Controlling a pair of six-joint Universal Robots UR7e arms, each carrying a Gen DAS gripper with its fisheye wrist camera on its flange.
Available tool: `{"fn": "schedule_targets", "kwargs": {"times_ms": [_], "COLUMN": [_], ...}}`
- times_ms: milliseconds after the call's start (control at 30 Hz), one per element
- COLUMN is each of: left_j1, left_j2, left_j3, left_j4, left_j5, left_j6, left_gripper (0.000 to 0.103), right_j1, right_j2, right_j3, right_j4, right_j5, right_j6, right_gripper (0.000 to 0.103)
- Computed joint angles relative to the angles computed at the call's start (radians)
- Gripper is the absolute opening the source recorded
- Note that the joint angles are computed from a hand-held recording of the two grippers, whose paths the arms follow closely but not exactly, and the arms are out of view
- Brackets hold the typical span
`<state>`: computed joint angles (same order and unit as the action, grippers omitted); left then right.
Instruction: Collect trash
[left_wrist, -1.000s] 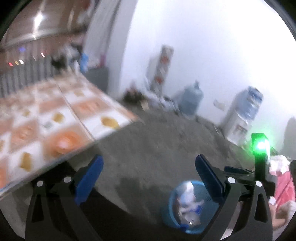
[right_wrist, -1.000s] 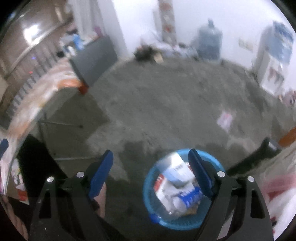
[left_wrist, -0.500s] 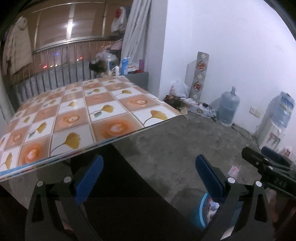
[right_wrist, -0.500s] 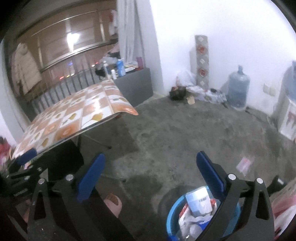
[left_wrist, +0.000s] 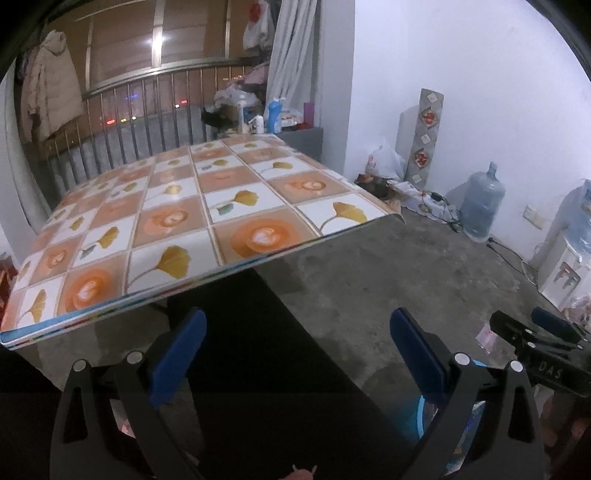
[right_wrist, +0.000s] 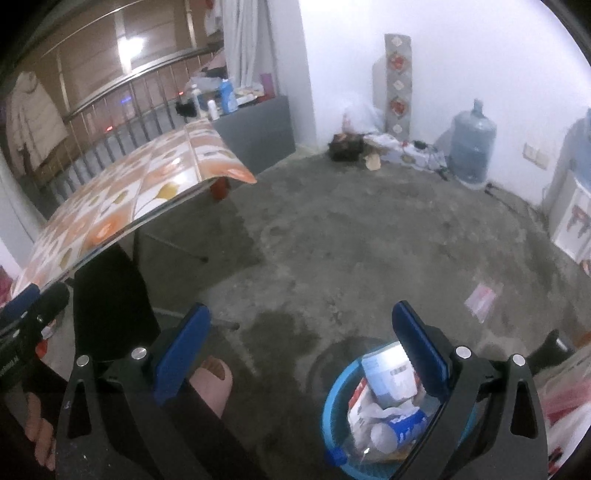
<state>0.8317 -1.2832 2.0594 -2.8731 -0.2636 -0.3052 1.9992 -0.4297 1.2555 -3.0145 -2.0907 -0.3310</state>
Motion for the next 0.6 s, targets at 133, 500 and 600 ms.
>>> {"fn": "schedule_targets", "kwargs": {"times_ms": [133,500,600], "left_j1": [-0.008,-0.022,-0.027], "left_j2": [0.006,0.021,0.034], "left_j3": [0.005,0.013,0.014], "left_j4": [-0.048,-0.14,-0.19], "left_j5": [0.016,0.04,0.052], "left_j6": [0.045,0.119,0.163], "left_gripper": [0.098,0.098,0.098], "right_j1": [-0.004,-0.007,-0.009], "right_j2": [-0.008,-0.014,-0.016], "right_j3": [0.014,0.019,0.02], "right_j4": [-0.049,-0.057,-0.05], "right_j5": [0.027,0.06,0.06], "right_j6": [-0.011,-0.022,-0.016], "right_gripper": [0.095,0.095,0.095]}}
